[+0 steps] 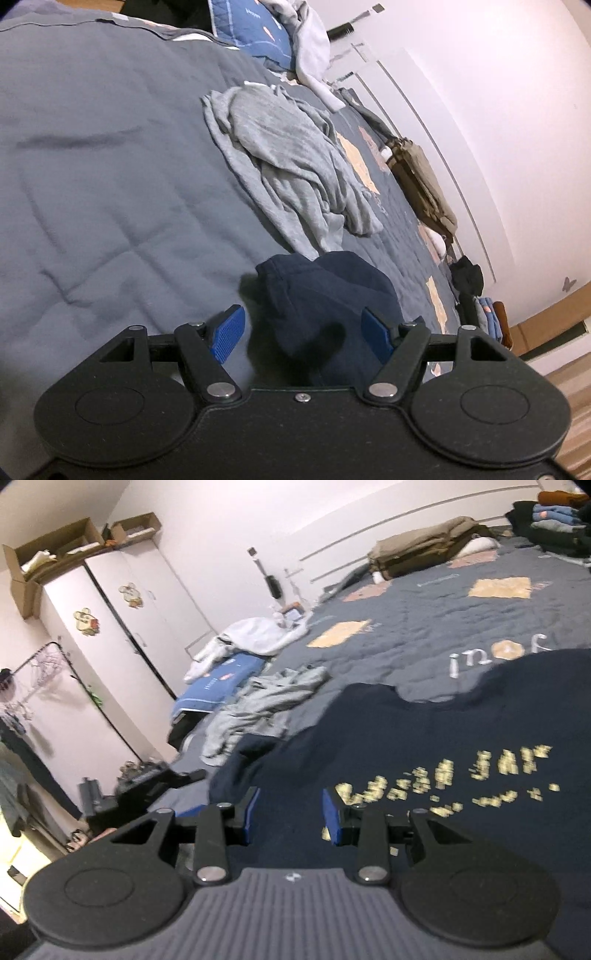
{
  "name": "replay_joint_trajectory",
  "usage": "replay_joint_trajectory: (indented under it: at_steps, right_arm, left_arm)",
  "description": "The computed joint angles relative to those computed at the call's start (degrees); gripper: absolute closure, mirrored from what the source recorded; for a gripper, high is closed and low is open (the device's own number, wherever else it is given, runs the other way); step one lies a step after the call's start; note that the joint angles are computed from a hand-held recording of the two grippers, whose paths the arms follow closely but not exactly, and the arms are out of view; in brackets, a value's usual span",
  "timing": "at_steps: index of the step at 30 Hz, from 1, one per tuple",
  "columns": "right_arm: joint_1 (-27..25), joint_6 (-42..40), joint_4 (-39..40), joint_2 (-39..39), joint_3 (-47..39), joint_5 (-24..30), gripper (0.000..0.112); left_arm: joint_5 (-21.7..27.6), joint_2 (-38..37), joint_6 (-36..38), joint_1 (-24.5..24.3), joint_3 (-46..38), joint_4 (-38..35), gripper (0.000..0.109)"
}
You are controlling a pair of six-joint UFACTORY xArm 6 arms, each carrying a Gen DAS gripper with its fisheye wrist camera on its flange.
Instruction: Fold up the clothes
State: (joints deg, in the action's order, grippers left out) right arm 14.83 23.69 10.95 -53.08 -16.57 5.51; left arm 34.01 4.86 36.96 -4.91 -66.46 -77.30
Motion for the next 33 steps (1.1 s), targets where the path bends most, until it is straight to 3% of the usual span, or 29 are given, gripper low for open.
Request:
replay_joint_trajectory:
  at_steps: [3, 10, 14, 15, 19, 26, 28, 31, 33]
  right_arm:
    - [2.43, -2.22, 3.28, 1.54, -0.7, -2.56, 0.077]
    - [4.31, -0.5, 0.95, 3.54, -1.53, -3.07, 0.077]
    - [4.39, 0.62, -0.28, 4.3, -1.48, -2.85, 0.077]
    - [4.42, 0.68, -0.33, 4.49, -1.44, -2.86, 0.077]
    - [4.62, 0.9, -0.22, 5.11, -1.35, -2.59, 0.077]
    - [4.99, -0.83, 1.43, 5.57, -1.52, -2.41, 0.077]
    - [4.85, -0.94, 1.23, 5.46, -1.45, -2.31, 0.077]
    - [4.61, -0.85, 1.11, 5.75, -1.46, -2.16, 0.077]
    - [4.49, -0.72, 1.01, 6.1, -1.52, -2.0, 0.077]
  left_arm:
    - [0.74, 0.92, 0.59, -0.14, -1.1, -1.27, 0.041]
    - [6.03, 5.92, -1.68, 0.39, -5.56, -2.86, 0.041]
    - [5.28, 7.35, -0.45, 0.11, -6.79, -4.38, 0.042]
    - [5.3, 7.6, -0.05, 0.12, -7.0, -4.84, 0.049]
    - [4.11, 7.55, 5.12, -0.41, -7.13, -5.68, 0.097]
    - [-4.92, 0.62, 18.78, -1.4, -3.72, -17.18, 0.101]
    - [-9.42, -1.07, 14.67, -2.36, -2.03, -12.01, 0.101]
    - [-8.84, -1.41, 0.87, -1.73, -0.25, 4.27, 0.098]
    - [-6.83, -0.92, -4.57, -0.83, -0.2, 9.04, 0.088]
